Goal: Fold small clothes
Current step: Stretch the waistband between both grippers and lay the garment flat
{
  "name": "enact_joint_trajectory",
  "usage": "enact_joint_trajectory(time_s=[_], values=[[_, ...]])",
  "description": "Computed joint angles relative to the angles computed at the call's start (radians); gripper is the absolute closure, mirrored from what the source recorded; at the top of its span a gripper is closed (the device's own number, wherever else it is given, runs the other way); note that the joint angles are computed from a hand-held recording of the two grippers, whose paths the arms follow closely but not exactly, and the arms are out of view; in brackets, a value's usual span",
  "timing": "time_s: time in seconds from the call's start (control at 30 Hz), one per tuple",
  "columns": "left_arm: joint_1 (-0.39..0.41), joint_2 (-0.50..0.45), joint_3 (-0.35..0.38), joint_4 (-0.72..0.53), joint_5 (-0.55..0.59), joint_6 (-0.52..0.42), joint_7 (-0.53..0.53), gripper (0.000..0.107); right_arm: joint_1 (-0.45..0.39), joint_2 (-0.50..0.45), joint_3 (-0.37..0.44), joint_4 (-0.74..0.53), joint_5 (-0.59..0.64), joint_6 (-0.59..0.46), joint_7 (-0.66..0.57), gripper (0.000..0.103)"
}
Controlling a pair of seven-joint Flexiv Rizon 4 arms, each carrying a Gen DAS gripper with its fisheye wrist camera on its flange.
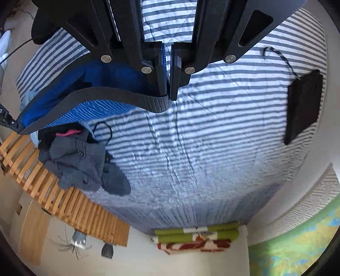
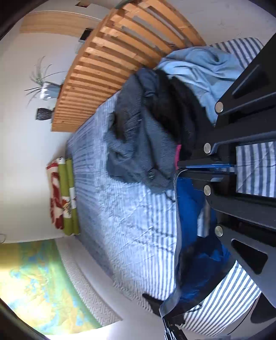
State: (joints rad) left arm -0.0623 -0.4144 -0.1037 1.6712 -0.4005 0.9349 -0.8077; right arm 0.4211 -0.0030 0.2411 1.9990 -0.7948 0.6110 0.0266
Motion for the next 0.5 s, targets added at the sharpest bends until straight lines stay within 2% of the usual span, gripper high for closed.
enact_joint_trajectory(time_s=[0.07,0.13,0.17,0.2,0.23,0.3,0.37,0.4,0.5], values=[[-0.042,-0.094,0.011,-0.067,0.07,-0.056,-0.055,0.102,-0.01,-0.008,-0.004,0.027,0.069,0.032,-0.001,0.102],[-0.091,-0.165,0.04,-0.115,0.153,-0.07,-0.118,0.101,-0.017,-0.019,-0.008,0.049,0.113,0.04,-0.007,0.102],[-0.106,-0.194,0.049,-0.142,0.178,-0.077,-0.151,0.097,-0.022,-0.02,-0.012,0.062,0.124,0.043,-0.005,0.102],[-0.109,-0.209,0.045,-0.147,0.186,-0.081,-0.165,0.087,-0.028,-0.019,-0.016,0.073,0.136,0.052,-0.001,0.102],[-0.105,-0.225,0.038,-0.164,0.183,-0.098,-0.174,0.081,-0.037,-0.014,-0.021,0.086,0.148,0.065,0.008,0.102],[-0.074,-0.215,0.009,-0.133,0.154,-0.081,-0.147,0.057,-0.056,0.0,-0.029,0.115,0.164,0.095,0.028,0.102],[-0.04,-0.17,-0.015,-0.048,0.123,0.001,-0.088,0.041,-0.075,0.008,-0.036,0.134,0.171,0.118,0.036,0.102],[-0.032,-0.149,-0.014,-0.007,0.116,0.045,-0.076,0.035,-0.079,0.009,-0.036,0.14,0.171,0.126,0.042,0.102],[0.003,-0.091,-0.021,0.109,0.073,0.093,-0.041,0.034,-0.092,0.0,-0.039,0.149,0.173,0.157,0.033,0.102]])
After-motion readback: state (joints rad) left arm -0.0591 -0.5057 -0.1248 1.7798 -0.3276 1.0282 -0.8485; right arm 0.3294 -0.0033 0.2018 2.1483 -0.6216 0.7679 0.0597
